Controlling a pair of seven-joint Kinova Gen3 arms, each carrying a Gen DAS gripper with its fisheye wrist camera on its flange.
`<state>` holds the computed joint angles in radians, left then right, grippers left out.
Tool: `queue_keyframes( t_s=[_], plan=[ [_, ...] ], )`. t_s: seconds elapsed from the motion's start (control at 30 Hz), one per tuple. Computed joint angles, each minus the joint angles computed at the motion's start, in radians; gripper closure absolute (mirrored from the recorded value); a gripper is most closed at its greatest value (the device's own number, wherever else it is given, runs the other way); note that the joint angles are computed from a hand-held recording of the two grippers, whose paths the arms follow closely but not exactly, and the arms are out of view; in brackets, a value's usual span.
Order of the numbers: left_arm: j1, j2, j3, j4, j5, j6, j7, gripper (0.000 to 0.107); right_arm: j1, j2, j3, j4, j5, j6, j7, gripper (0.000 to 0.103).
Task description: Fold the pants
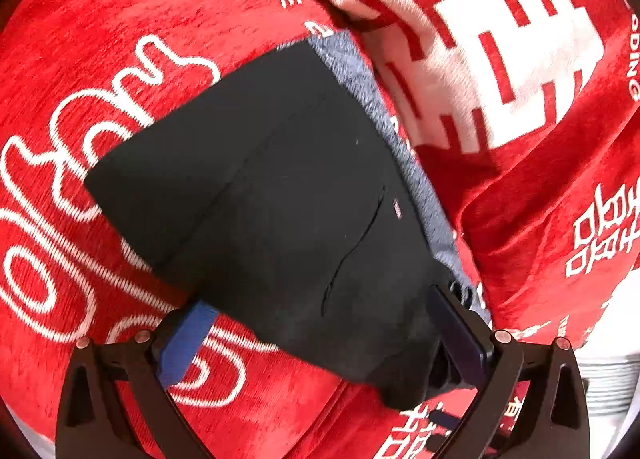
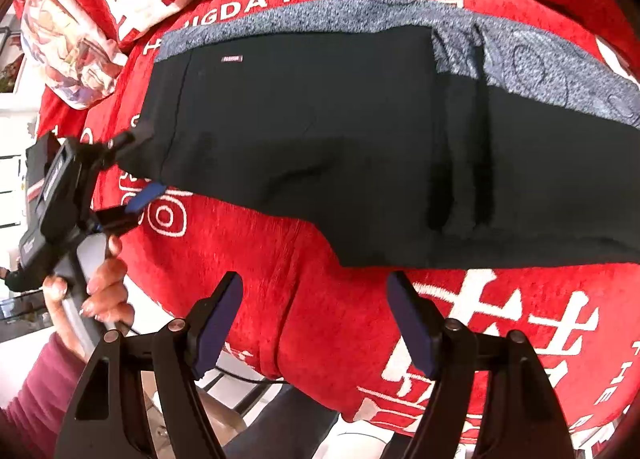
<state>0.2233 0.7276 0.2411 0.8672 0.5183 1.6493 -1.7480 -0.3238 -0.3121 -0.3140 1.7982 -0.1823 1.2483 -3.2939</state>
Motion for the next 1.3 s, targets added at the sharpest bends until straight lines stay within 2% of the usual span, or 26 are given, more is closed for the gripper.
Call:
queue_keyframes(
  t_s=[0.13, 0.3, 0.37, 0.53, 0.63, 0.73, 0.83, 0.9, 0.93, 0.97, 1.03, 1.1, 1.17, 1.23, 1.3],
  plan=[
    [-0.023, -0.006, 0.004, 0.042, 0.042, -0.051, 0.016, 0.005, -0.006, -0.001, -0.006, 0.014, -0.002, -0.024, 0.0, 0.025],
    [-0.008, -0.037, -0.004, 0.082, 0.03, -0.11, 0.031, 0.005, -0.004, -0.002, -0.001, 0.027, -0.006, -0.044, -0.002, 0.025],
    [-0.002, -0.038, -0.002, 0.073, 0.025, -0.107, 0.047, 0.005, -0.002, -0.006, 0.001, 0.026, 0.001, -0.048, 0.001, 0.025],
    [-0.041, -0.026, 0.028, 0.053, 0.101, -0.105, 0.071, 0.005, 0.001, -0.013, 0.024, 0.014, -0.003, -0.031, 0.045, 0.025],
    [-0.003, 0.025, 0.01, -0.012, 0.068, -0.086, 0.134, 0.005, 0.009, -0.011, 0.031, 0.002, 0.007, -0.015, 0.074, 0.025],
    [0.006, 0.026, 0.011, -0.028, 0.063, -0.098, 0.164, 0.005, 0.015, -0.001, 0.052, -0.005, -0.002, 0.004, 0.111, 0.025],
    [0.038, 0.018, 0.031, -0.057, -0.029, -0.096, 0.184, 0.005, 0.025, -0.001, 0.06, -0.017, 0.003, 0.023, 0.135, 0.025],
    [0.107, 0.0, -0.015, -0.087, -0.111, -0.085, 0.168, 0.014, 0.034, 0.003, 0.072, -0.031, 0.007, 0.045, 0.156, 0.025],
    [0.138, -0.01, -0.043, -0.089, -0.139, -0.09, 0.152, 0.026, 0.039, 0.003, 0.079, -0.038, 0.013, 0.057, 0.167, 0.025],
    [0.179, -0.027, -0.08, -0.086, -0.179, -0.1, 0.119, 0.043, 0.046, 0.005, 0.086, -0.05, 0.022, 0.074, 0.181, 0.025],
    [0.219, -0.047, -0.103, -0.074, -0.248, -0.122, 0.063, 0.063, 0.06, 0.013, 0.097, -0.075, 0.04, 0.106, 0.209, 0.025],
    [0.206, -0.066, -0.063, -0.043, -0.286, -0.153, 0.01, 0.068, 0.073, 0.018, 0.119, -0.097, 0.055, 0.135, 0.25, 0.025],
    [0.191, -0.116, -0.012, 0.038, -0.36, -0.234, -0.072, 0.07, 0.087, 0.028, 0.148, -0.122, 0.067, 0.16, 0.31, 0.025],
    [0.219, -0.175, -0.01, 0.12, -0.426, -0.315, -0.153, 0.07, 0.111, 0.044, 0.172, -0.145, 0.067, 0.174, 0.378, 0.025],
    [0.266, -0.231, -0.053, 0.2, -0.459, -0.397, -0.232, 0.07, 0.11, 0.063, 0.226, -0.171, 0.059, 0.173, 0.459, 0.025]
  ],
)
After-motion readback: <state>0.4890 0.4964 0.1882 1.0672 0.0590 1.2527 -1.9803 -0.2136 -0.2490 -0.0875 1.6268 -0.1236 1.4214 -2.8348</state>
